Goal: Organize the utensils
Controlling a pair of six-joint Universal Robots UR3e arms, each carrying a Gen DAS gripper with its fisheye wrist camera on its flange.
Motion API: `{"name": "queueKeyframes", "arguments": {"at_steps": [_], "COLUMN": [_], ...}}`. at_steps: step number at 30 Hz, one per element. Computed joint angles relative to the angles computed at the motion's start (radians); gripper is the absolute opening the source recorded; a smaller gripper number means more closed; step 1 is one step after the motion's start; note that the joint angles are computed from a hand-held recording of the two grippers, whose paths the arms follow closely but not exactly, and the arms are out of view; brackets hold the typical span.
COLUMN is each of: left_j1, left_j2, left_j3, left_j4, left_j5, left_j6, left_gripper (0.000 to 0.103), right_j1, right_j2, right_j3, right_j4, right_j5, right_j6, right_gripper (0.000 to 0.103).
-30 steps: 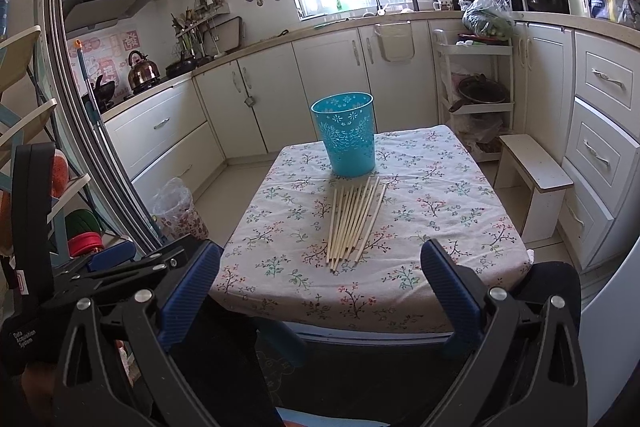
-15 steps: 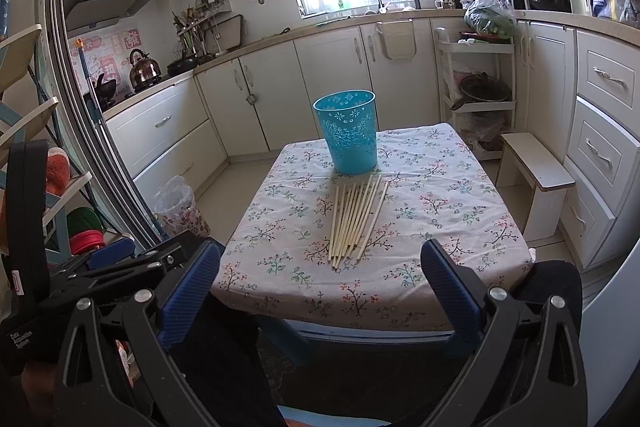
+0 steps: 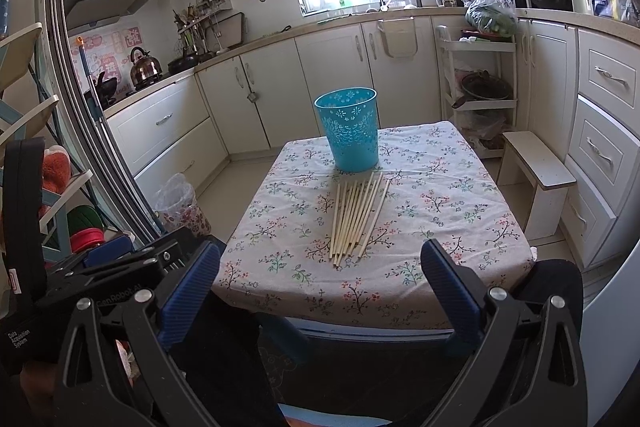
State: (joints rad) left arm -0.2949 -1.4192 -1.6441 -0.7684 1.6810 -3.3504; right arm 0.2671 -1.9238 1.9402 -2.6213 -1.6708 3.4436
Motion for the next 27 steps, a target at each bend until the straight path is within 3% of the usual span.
{"name": "queueKeyframes", "arguments": {"at_steps": [12,17,22,24,26,27], "left_j1": [0.004,-0.001,0.040,0.051,0.059,0.060], "left_j2": [-0.013,-0.068,-0.182,-0.255,-0.326,-0.357], "left_j3": [0.011,0.047,0.126,0.180,0.237,0.264], "left_j4": [-0.009,-0.007,-0.014,-0.003,-0.001,-0.005], "left_j5": [-0.015,-0.010,-0.067,-0.081,-0.096,-0.097], "left_j6": [0.014,-0.002,-0.008,-0.002,0.008,0.007], "left_gripper": [0.095,0.095,0.095,0.095,0.095,0.095], "right_j1": [0.004,-0.064,-0.173,-0.212,-0.249,-0.267], "right_j2": [0.019,0.039,0.126,0.200,0.316,0.398], "right_j3": [-0.039,-0.058,-0.077,-0.110,-0.178,-0.235], "right_j4": [0.057,0.084,0.049,0.039,0.045,0.059], "right_j5": [-0.005,0.048,0.085,0.100,0.136,0.155], "right_j6": [-0.028,-0.052,-0.080,-0.096,-0.118,-0.129], "right_gripper": [0.097,0.097,0.096,0.084,0.062,0.057]}}
